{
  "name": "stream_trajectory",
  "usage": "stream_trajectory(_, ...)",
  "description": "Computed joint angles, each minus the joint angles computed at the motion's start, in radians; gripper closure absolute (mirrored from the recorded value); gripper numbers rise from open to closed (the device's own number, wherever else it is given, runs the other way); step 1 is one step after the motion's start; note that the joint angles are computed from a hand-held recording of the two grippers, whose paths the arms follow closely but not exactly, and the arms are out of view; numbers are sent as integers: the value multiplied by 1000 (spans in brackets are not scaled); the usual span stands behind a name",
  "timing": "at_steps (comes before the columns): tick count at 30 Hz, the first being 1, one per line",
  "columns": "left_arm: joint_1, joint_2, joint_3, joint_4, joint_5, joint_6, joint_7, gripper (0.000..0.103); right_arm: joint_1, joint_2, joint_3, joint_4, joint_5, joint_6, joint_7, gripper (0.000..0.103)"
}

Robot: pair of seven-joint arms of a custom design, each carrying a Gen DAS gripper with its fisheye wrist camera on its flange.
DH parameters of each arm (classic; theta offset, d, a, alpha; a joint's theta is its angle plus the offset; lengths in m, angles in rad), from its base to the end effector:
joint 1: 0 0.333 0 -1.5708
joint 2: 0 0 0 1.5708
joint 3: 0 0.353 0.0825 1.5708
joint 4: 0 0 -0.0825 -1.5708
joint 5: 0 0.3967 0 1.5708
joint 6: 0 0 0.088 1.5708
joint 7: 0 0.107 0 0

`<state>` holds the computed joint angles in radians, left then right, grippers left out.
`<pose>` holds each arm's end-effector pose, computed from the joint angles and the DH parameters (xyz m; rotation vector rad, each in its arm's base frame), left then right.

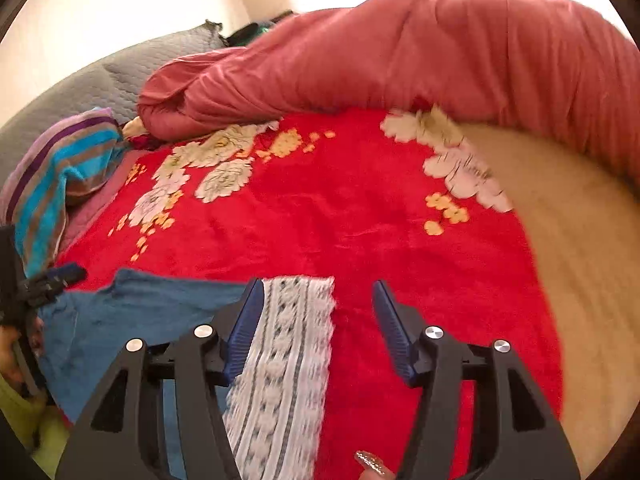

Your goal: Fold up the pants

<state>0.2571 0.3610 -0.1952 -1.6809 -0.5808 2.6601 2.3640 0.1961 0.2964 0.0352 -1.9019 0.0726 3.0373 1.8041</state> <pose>0.7195 0.0800 0.4903 -1.5905 2.0712 -0.8996 0.6733 0.1503 0.4742 -1.6007 1.7289 -0.5021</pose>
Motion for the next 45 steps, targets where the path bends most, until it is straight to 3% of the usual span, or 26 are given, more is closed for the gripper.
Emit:
stream_trajectory(2,32,-51,-14,-60,-52,-2,54,22,15,-37,-2,-50,-13,16,-2,45)
stream_trajectory(7,33,-152,10,-196,-141,35,178,10,226,-99,-196,-132,-323,-8,234,38)
stream_trajectory(11,-1,-201,48,-284,-132,75,230,10,222,-109,-150,-145,-410,-37,277,38)
stream_trajectory(13,-25,-200,69,-298,-88,86,198,10,159,-98,-49,-135,-313,-53,178,38)
stream_trajectory(15,-52,-193,89,-306,3,93,137,10,145,-71,2,-104,-274,-64,109,38)
stream_trajectory(19,-114,-147,156,-313,301,139,-74,10,151,-3,56,-15,-224,-120,-9,38)
stream_trajectory(21,-60,-129,120,-277,252,73,-65,10,187,20,29,21,-240,-169,-6,38)
stream_trajectory(24,-24,-120,102,-255,219,51,-58,10,233,39,-31,55,-309,-294,56,37)
stream_trajectory(30,3,-107,88,-230,169,4,-50,10,175,-35,-29,-69,-288,-231,122,43)
stream_trajectory(35,10,-120,82,-241,138,8,-34,10,226,-20,-66,-39,-437,-269,239,41)
stream_trajectory(37,27,-145,65,-252,77,-9,19,10,207,-37,-49,-57,-427,-251,229,40)
stream_trajectory(39,35,-176,57,-269,6,-30,90,10,179,-58,-18,-79,-379,-200,188,33)
stream_trajectory(45,-22,-268,90,-350,-27,-54,207,10,174,-101,10,-117,-335,-144,153,33)
